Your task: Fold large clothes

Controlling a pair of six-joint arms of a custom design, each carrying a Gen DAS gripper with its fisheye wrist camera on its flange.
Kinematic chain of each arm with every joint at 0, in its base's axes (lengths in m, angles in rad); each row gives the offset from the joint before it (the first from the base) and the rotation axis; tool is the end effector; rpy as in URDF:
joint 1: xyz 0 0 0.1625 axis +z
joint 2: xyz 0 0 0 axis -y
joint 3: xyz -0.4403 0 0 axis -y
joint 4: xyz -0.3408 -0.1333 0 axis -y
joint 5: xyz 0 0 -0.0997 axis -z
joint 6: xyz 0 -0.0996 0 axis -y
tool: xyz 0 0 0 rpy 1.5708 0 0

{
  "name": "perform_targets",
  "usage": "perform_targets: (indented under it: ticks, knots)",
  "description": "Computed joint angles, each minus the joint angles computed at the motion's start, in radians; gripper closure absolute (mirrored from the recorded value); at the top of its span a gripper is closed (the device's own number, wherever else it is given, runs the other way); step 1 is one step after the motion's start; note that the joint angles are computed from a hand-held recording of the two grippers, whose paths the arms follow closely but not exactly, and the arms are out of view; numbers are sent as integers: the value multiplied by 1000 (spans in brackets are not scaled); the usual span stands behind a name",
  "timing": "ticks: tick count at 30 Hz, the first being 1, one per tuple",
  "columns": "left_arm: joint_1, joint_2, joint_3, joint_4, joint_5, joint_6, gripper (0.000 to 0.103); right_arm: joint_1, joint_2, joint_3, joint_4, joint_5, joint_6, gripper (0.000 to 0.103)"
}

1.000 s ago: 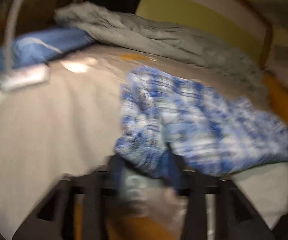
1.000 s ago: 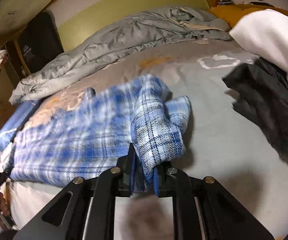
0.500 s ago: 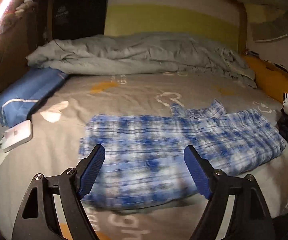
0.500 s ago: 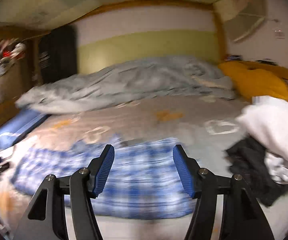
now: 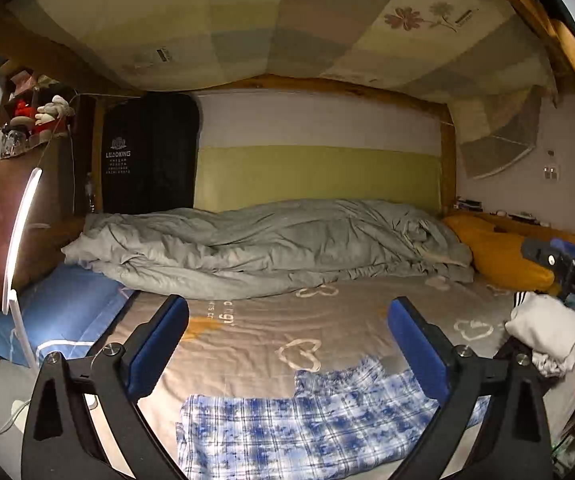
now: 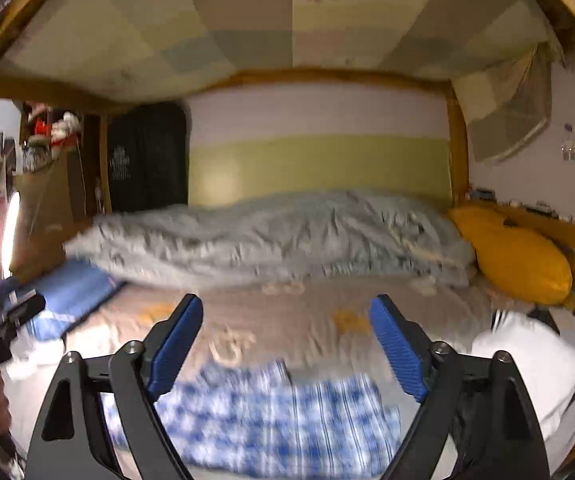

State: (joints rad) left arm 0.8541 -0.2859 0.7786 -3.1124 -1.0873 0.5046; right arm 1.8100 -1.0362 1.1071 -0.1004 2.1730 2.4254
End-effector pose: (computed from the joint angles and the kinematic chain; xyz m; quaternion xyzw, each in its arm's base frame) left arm -0.4222 -0.7580 0.1679 0.3837 0.7573 -0.5054 0.1546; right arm 0.2285 -0.6126 0.4200 0.1169 -0.6886 0.6170 0.3626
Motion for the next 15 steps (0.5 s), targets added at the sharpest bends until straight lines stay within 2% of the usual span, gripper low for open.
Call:
perform_targets:
  ticks: [3,5,6,7,10,12,14,15]
  knots:
    - [0,-6,8,-25,13,14,3,15,25,-72,62,-13,19,10]
    - [9,-24,54,-57,-2,8,1,13,20,-65,69,-44,21,8]
    - [18,-32,72,-50,-18,-12,1,7,9,-39,52,-68,11,1]
    - [22,-41,100,-50,-30,-29,1,-4,-11,17,1,-95,-12,0]
    - [48,-33,150,-71,-30,-72,1,-33,-42,151,-151,-94,-46,0]
    - [71,-13,163,-57,-39,-101,1,-77,-54,204,-150,-129,-10,0]
    - [87,19,153,-42,-8,-130,1,-132,-47,221,-108,-175,29,0]
    - [92,34,137,-1,8,-147,1,-151,-28,207,-85,-162,39,0]
